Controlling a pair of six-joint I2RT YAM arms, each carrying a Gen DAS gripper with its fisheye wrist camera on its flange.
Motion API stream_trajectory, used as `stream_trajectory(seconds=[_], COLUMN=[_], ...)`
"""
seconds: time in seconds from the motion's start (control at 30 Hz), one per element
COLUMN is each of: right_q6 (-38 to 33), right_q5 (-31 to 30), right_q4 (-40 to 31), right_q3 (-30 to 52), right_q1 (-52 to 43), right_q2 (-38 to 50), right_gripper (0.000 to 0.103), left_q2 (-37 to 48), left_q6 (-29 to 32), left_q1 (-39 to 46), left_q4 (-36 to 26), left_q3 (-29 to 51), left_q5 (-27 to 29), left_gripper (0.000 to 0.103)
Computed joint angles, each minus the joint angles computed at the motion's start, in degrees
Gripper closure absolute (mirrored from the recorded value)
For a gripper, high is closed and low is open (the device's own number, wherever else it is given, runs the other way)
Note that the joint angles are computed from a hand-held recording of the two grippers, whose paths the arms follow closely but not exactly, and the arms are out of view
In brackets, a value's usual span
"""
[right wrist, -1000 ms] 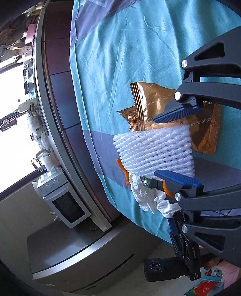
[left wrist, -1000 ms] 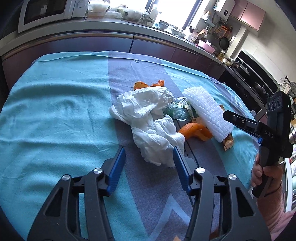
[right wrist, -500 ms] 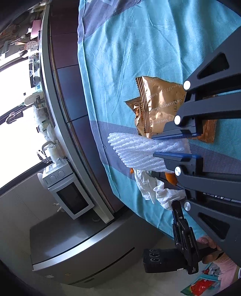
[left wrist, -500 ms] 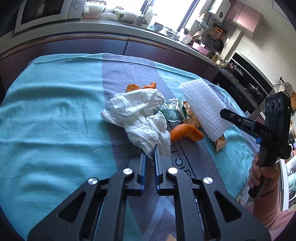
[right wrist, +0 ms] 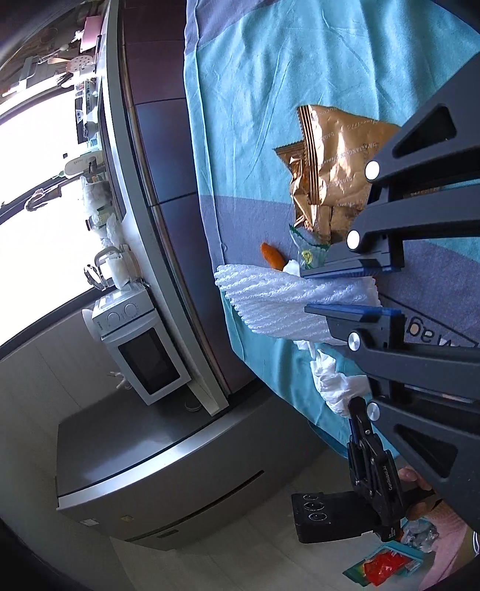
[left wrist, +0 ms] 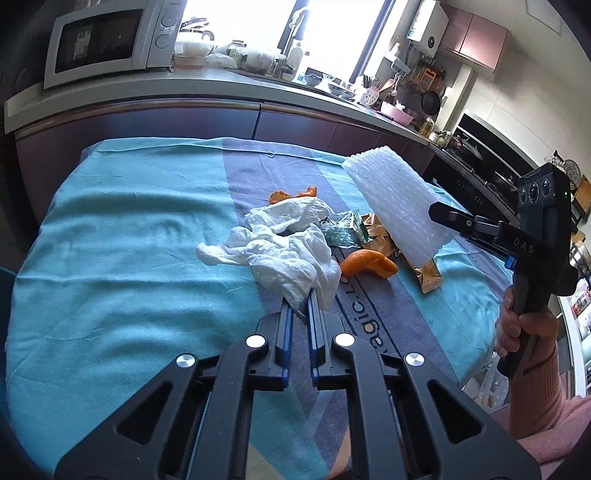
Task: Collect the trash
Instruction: 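Grasp the white tissue with the left tool while the right tool grasps another foam net, then carry the tissue and foam net to the teal bin and open both tools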
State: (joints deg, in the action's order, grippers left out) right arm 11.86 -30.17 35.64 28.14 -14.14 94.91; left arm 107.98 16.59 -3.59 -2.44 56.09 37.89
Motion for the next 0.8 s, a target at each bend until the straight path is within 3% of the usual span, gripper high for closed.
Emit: stream_trajectory(seconds=[0.4,0.8], right_q6=[1.0,-0.94], right_q5=[1.86,1.6], right_q4=[-1.36,-10.21], right_q3=[6.28,21.71], right_q1=[11.9,23.97], right_q2=[4.08,12.8], right_gripper=[0.092,0.092], left_q2=[-6.35,-4.84], left_q6=[4.11,5.0], left_q1=[11.35,24.71], left_q4=[0.82,-0.98], left_q3=[-5.08,-0.8], left_q5=[2.24,2.84], left_gripper=[0.095,0.095])
